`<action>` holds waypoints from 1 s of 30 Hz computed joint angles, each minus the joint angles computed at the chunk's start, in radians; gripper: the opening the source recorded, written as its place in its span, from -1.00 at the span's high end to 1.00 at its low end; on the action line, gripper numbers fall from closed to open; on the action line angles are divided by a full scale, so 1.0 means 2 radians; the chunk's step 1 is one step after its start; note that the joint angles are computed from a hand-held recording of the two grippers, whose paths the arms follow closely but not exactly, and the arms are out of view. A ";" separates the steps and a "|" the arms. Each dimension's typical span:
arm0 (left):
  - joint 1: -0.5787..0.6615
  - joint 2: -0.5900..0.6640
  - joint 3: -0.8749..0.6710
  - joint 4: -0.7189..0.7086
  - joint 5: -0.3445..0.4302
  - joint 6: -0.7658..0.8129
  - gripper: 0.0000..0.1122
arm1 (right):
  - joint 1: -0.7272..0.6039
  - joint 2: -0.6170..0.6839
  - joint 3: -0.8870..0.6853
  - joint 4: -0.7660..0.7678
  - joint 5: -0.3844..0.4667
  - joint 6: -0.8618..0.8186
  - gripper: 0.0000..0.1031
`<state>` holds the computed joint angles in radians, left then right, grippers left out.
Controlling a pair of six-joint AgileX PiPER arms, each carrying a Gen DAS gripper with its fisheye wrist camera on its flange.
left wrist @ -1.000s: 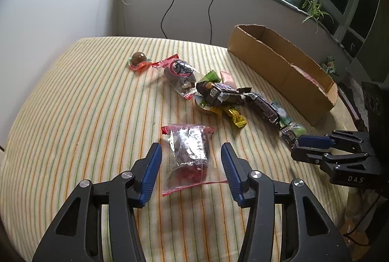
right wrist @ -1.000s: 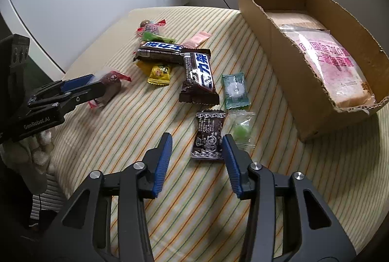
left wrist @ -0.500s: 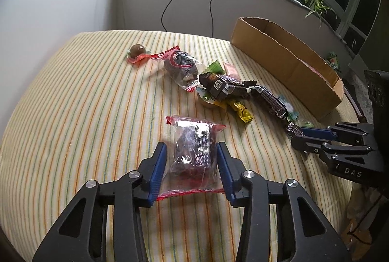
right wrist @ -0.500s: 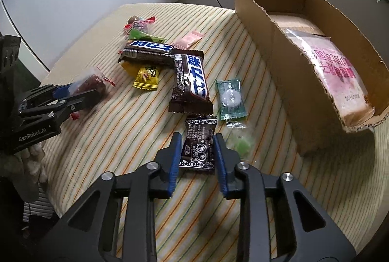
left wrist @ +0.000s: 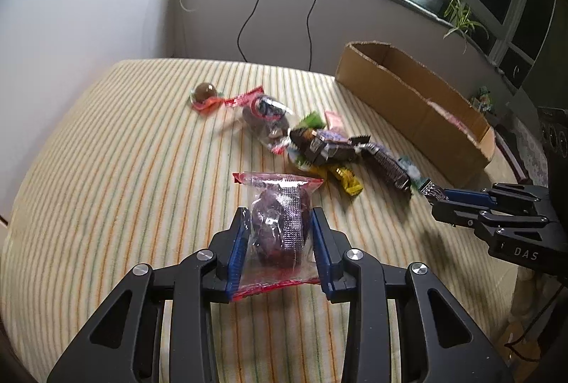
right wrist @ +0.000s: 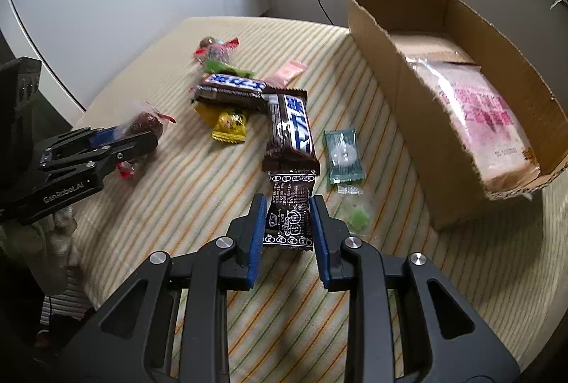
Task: Organize snacks
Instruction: 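Grasp the red-wrapped candy bag with the left tool while the right tool grasps the dark chocolate packet, then carry both snacks over the box and open both tools to drop them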
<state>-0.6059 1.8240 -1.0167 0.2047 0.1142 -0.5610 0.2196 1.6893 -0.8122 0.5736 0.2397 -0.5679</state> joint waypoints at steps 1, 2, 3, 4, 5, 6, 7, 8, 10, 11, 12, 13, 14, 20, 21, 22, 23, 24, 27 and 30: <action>0.000 -0.002 -0.002 0.004 0.001 -0.002 0.42 | -0.001 -0.005 0.001 0.004 0.002 -0.004 0.49; 0.000 -0.003 -0.005 0.004 0.002 -0.002 0.42 | -0.002 -0.011 0.001 0.006 0.004 -0.006 0.49; -0.001 -0.004 -0.008 -0.002 0.003 0.005 0.42 | -0.003 -0.016 0.002 0.008 0.006 -0.008 0.49; -0.001 -0.005 -0.011 -0.006 0.004 0.011 0.42 | -0.005 -0.023 0.002 0.010 0.009 -0.011 0.49; -0.001 -0.005 -0.014 -0.014 0.005 0.019 0.42 | -0.007 -0.026 0.000 0.014 0.011 -0.016 0.49; -0.001 -0.004 -0.019 -0.025 0.006 0.032 0.42 | -0.009 -0.030 -0.001 0.017 0.013 -0.020 0.49; -0.002 -0.003 -0.025 -0.029 0.007 0.037 0.42 | -0.013 -0.036 -0.002 0.019 0.016 -0.023 0.49; -0.003 -0.001 -0.030 -0.033 0.008 0.041 0.42 | -0.014 -0.040 -0.001 0.018 0.017 -0.022 0.49; -0.005 0.003 -0.044 -0.045 0.011 0.056 0.42 | -0.022 -0.048 -0.005 0.021 0.023 -0.028 0.49; -0.007 0.006 -0.053 -0.052 0.014 0.064 0.42 | -0.028 -0.051 -0.008 0.023 0.027 -0.031 0.49; -0.008 0.010 -0.063 -0.059 0.016 0.072 0.42 | -0.032 -0.054 -0.010 0.022 0.030 -0.032 0.49; -0.010 0.013 -0.069 -0.060 0.018 0.074 0.42 | -0.038 -0.058 -0.013 0.023 0.033 -0.034 0.49; -0.012 0.017 -0.080 -0.068 0.021 0.083 0.42 | -0.044 -0.059 -0.016 0.024 0.036 -0.037 0.49; -0.021 0.054 -0.160 -0.094 0.046 0.120 0.42 | -0.088 -0.068 -0.035 0.039 0.050 -0.062 0.49; -0.023 0.064 -0.179 -0.107 0.053 0.134 0.42 | -0.097 -0.069 -0.039 0.044 0.053 -0.068 0.49; -0.024 0.071 -0.193 -0.111 0.059 0.140 0.42 | -0.103 -0.070 -0.041 0.047 0.054 -0.072 0.49; -0.026 0.080 -0.209 -0.114 0.066 0.146 0.42 | -0.111 -0.071 -0.044 0.051 0.057 -0.077 0.49; -0.028 0.089 -0.226 -0.120 0.074 0.154 0.42 | -0.119 -0.069 -0.049 0.051 0.060 -0.080 0.49; -0.031 0.120 -0.284 -0.139 0.101 0.178 0.42 | -0.142 -0.062 -0.063 0.054 0.067 -0.090 0.49; -0.034 0.151 -0.341 -0.156 0.128 0.198 0.42 | -0.167 -0.048 -0.080 0.059 0.073 -0.102 0.49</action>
<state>-0.6730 2.1255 -1.6986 -0.1069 0.3707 -0.1650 -0.1149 1.5934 -0.9722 0.6922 0.3859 -0.7718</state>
